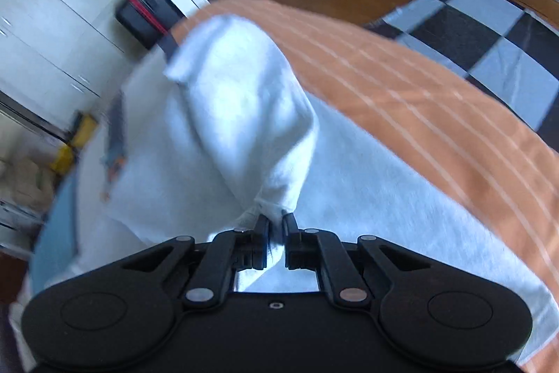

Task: Fold clothes

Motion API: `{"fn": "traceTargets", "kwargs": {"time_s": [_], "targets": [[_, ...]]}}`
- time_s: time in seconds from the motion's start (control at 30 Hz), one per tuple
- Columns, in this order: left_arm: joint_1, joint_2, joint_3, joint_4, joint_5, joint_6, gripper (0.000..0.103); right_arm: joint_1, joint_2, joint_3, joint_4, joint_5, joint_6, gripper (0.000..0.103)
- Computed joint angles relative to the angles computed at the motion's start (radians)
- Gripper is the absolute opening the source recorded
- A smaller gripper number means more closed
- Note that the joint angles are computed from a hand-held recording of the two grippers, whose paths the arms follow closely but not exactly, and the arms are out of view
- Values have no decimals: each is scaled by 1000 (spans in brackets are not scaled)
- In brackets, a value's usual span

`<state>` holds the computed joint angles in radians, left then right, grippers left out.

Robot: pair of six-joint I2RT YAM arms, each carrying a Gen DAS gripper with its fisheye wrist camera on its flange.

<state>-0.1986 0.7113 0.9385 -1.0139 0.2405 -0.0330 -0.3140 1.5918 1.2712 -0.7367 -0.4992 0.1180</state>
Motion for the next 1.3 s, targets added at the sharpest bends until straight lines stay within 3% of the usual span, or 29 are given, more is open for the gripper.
{"fn": "traceTargets", "kwargs": {"time_s": [0.07, 0.17, 0.27, 0.33, 0.37, 0.4, 0.57, 0.6, 0.67, 0.8, 0.93, 0.97, 1.0, 1.03, 1.1, 1.2, 1.3], "targets": [[41, -12, 1, -21, 15, 11, 4, 12, -73, -68, 108, 11, 21, 20], [231, -7, 1, -51, 138, 87, 6, -9, -101, -106, 197, -84, 3, 33], [438, 20, 36, -126, 307, 226, 7, -21, -80, -106, 238, -128, 63, 35], [548, 36, 67, -163, 404, 295, 20, -27, -67, -108, 251, -130, 82, 40], [596, 45, 80, -172, 433, 317, 38, -17, -51, -102, 267, -118, 98, 43], [632, 53, 88, -161, 432, 313, 48, 2, -34, -92, 284, -100, 119, 44], [657, 254, 131, -28, 316, 166, 48, 91, 72, 20, 317, -87, 170, 48], [641, 302, 143, 6, 289, 120, 48, 119, 87, 53, 317, -67, 155, 53], [616, 399, 173, 60, 255, 49, 48, 184, 117, 120, 318, 21, 106, 62], [538, 504, 158, 189, 115, -95, 48, 295, 223, 260, 289, 255, -26, 62], [514, 534, 108, 283, 67, -170, 48, 339, 309, 311, 296, 362, -171, 63], [502, 519, 88, 310, 47, -187, 48, 336, 326, 310, 304, 350, -195, 55], [487, 502, 66, 331, 22, -198, 44, 328, 336, 298, 318, 323, -210, 9], [467, 483, 45, 345, -18, -194, 39, 315, 330, 267, 339, 291, -210, 9], [427, 442, 12, 366, -105, -167, 6, 288, 294, 217, 365, 271, -165, 8], [404, 340, -50, 405, -150, -159, 5, 240, 221, 183, 397, 233, -63, 8], [368, 261, -65, 386, -227, -244, 5, 169, 146, 131, 454, 188, 18, 8]]}}
